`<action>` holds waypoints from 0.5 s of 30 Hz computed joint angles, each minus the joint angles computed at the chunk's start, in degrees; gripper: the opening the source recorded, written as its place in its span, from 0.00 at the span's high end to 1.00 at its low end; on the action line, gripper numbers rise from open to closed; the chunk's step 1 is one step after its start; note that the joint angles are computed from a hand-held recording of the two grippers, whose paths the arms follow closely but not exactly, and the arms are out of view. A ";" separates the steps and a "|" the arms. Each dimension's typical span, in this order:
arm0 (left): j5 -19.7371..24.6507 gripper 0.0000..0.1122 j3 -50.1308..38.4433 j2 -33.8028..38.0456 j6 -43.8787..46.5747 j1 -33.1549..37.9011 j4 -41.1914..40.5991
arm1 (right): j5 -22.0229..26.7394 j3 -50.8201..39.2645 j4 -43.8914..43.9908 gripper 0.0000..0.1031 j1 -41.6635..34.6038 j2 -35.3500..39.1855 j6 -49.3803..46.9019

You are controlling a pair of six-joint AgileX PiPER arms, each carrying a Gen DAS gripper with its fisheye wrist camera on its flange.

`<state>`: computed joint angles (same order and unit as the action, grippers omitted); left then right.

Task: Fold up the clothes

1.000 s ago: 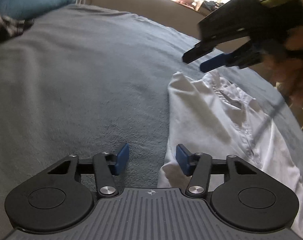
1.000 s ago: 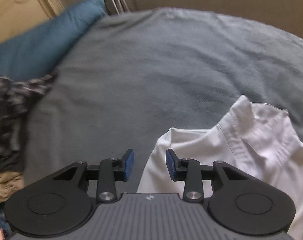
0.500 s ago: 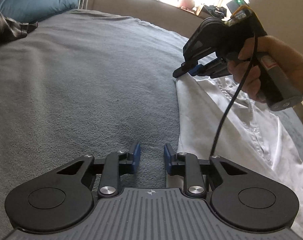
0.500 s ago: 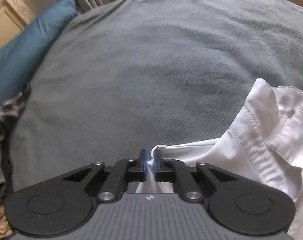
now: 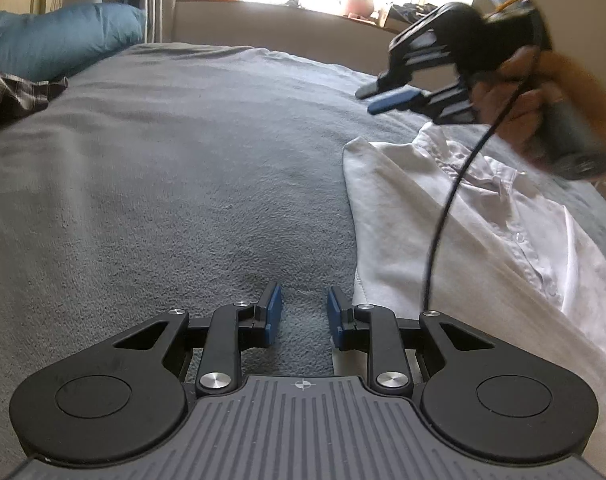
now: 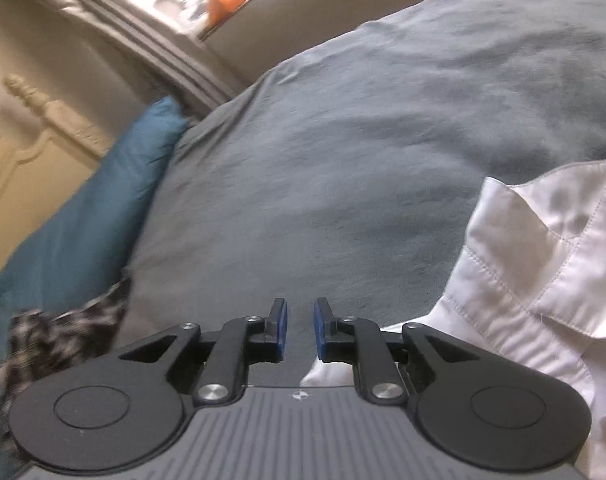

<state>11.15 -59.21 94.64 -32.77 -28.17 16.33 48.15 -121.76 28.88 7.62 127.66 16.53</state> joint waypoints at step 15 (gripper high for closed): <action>2.22 0.73 2.12 -3.44 -13.26 0.39 12.63 | -4.49 20.72 8.15 0.84 -2.78 -15.17 -4.77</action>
